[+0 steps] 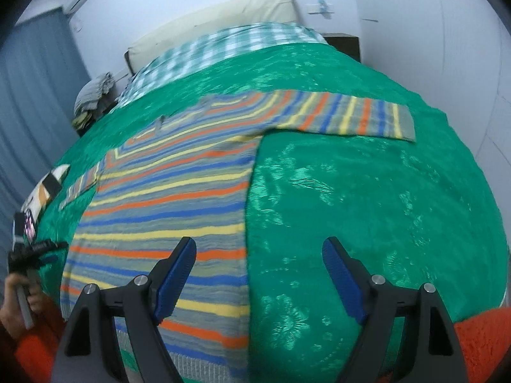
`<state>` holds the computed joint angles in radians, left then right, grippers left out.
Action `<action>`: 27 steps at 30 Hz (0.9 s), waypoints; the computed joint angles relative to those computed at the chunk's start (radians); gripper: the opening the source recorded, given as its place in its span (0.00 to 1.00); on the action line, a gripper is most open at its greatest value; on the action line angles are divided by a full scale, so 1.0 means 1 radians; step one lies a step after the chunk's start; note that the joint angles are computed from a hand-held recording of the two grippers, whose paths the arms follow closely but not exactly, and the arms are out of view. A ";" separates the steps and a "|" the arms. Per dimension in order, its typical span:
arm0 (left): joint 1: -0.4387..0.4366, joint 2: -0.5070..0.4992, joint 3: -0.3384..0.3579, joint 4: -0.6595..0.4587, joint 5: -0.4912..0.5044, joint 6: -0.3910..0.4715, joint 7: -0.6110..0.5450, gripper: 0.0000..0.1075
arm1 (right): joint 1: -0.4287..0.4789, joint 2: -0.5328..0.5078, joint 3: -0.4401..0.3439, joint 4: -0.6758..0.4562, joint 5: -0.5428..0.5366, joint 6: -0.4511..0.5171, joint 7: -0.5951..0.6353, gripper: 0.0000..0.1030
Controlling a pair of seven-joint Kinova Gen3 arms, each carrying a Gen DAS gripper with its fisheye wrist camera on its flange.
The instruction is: Fold small clothes
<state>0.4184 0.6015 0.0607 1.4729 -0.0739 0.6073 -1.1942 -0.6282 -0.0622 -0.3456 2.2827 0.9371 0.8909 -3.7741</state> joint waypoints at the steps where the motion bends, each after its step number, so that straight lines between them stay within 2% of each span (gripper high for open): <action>1: 0.014 0.005 -0.012 -0.005 -0.015 0.005 0.006 0.94 | 0.004 -0.002 0.004 0.006 0.000 -0.010 -0.011 0.78; 4: 0.063 0.010 -0.047 -0.005 -0.071 0.009 0.034 0.95 | 0.021 -0.015 0.012 0.027 -0.001 -0.035 -0.044 0.78; 9: 0.085 0.003 -0.056 0.016 -0.107 -0.010 0.067 0.96 | 0.057 -0.014 0.030 0.041 -0.036 -0.073 -0.036 0.78; 14: 0.099 -0.011 -0.064 0.075 -0.131 -0.088 0.091 0.95 | 0.090 -0.011 0.047 0.054 -0.089 -0.118 -0.011 0.78; 20: 0.097 -0.006 -0.047 0.044 -0.146 -0.021 0.053 0.95 | 0.126 -0.009 0.059 0.073 -0.129 -0.178 -0.001 0.78; 27: 0.089 -0.017 -0.038 0.055 -0.136 -0.034 0.046 0.95 | 0.138 0.004 0.064 0.073 -0.141 -0.200 0.011 0.81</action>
<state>0.5072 0.5849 0.0230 1.5282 -0.2103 0.5735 -1.1485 -0.4906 -0.0578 -0.2817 2.3557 0.7966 0.6914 -3.7633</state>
